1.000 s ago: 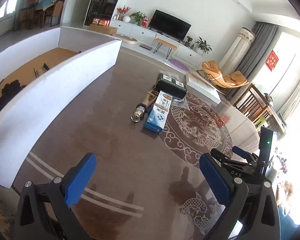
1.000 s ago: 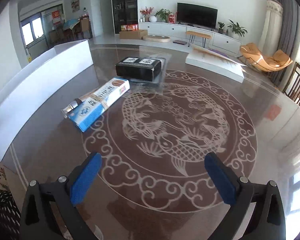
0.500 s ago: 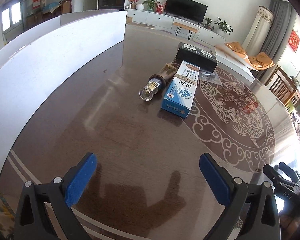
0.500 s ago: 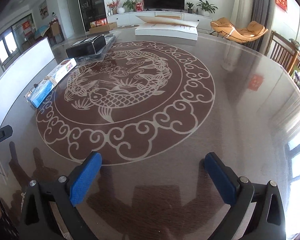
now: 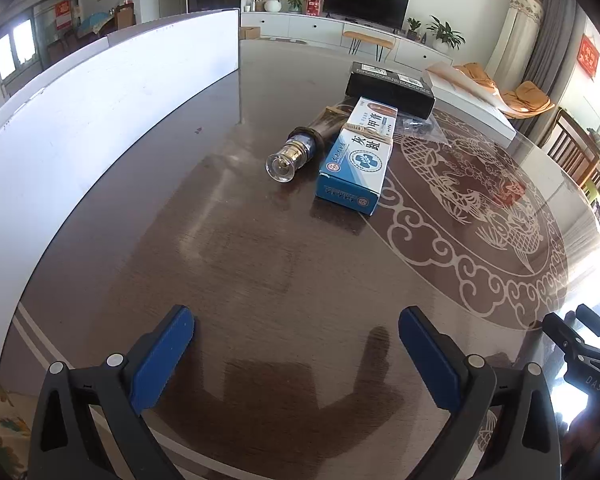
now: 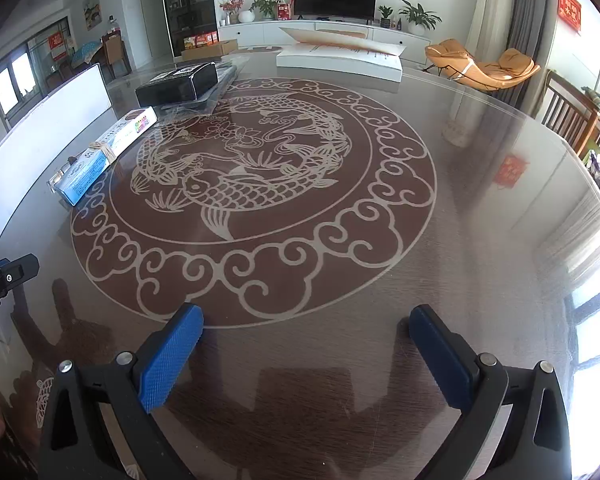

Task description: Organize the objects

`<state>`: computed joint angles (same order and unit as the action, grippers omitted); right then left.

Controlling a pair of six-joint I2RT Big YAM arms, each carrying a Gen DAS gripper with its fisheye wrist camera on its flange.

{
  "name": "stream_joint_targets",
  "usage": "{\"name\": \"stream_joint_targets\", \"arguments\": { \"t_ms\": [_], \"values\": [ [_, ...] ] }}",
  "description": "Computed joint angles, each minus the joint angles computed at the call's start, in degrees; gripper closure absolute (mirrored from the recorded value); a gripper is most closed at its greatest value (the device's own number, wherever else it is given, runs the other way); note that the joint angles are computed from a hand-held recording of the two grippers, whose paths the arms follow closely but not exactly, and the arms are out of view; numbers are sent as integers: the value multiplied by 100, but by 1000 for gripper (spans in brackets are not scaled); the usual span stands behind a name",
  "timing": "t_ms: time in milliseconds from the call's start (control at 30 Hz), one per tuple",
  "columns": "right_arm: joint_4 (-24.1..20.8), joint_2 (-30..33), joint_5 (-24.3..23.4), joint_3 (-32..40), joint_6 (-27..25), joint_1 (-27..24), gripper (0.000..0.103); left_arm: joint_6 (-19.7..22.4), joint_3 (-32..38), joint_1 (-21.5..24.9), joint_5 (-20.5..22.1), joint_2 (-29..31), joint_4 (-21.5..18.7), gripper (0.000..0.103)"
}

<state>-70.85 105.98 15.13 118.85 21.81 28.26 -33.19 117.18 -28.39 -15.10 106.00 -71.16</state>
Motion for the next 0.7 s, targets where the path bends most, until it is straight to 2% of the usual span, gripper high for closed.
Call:
{"name": "stream_joint_targets", "arguments": {
  "t_ms": [333, 700],
  "values": [
    [-2, -3, 0, 0, 0, -1, 0, 101, 284, -54, -181, 196, -263, 0],
    [-2, -6, 2, -3, 3, 1, 0, 144, 397, -77, -257, 282, -363, 0]
  ]
}}
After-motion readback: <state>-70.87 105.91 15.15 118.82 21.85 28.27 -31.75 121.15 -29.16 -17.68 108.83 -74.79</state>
